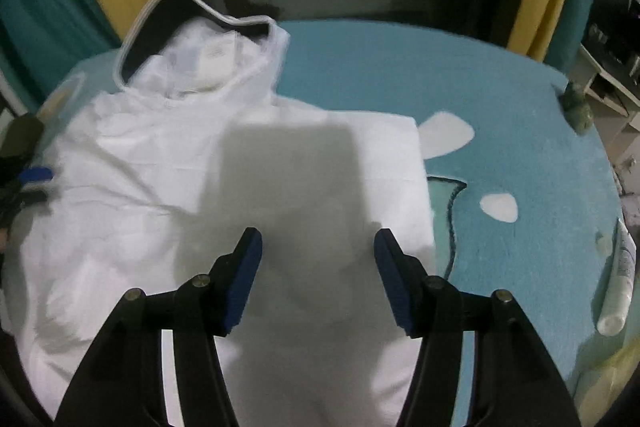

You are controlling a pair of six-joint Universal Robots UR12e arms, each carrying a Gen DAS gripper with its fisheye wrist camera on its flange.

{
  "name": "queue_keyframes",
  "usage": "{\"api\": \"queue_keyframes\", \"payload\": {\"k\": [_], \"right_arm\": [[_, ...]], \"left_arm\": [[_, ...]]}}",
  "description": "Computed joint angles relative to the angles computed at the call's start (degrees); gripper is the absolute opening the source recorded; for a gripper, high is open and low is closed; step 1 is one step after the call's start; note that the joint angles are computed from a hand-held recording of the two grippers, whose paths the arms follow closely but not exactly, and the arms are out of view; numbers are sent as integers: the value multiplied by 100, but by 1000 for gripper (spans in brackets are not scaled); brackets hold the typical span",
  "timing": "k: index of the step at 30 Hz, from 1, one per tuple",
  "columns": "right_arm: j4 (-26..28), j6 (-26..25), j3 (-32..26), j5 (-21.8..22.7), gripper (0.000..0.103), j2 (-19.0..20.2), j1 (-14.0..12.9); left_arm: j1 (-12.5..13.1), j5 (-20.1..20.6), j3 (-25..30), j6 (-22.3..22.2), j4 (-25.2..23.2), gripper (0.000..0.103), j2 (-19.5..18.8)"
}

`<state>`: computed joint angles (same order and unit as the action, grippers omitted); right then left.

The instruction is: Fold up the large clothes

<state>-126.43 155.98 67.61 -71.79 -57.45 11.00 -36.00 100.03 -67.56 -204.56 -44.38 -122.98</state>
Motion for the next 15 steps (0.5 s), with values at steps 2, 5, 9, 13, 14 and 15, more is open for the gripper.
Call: {"api": "queue_keyframes", "payload": {"k": [2, 5, 9, 13, 14, 15], "right_arm": [[153, -119, -49, 383, 58, 42, -41], [307, -303, -72, 736, 3, 18, -53], [-59, -449, -58, 808, 2, -72, -10], [-622, -567, -145, 824, 2, -98, 42], [-762, -581, -219, 866, 2, -67, 59], [-867, -565, -293, 896, 2, -36, 69]], "left_arm": [[-9, -1, 111, -5, -269, 37, -90], [-20, 54, 114, 39, -277, 37, -139], [-64, 390, 136, 210, -193, 12, -170], [-84, 724, 76, 195, 104, 2, -131], [-88, 836, 54, 172, 195, 1, -111], [-89, 971, 37, 138, 301, 1, -92]]}}
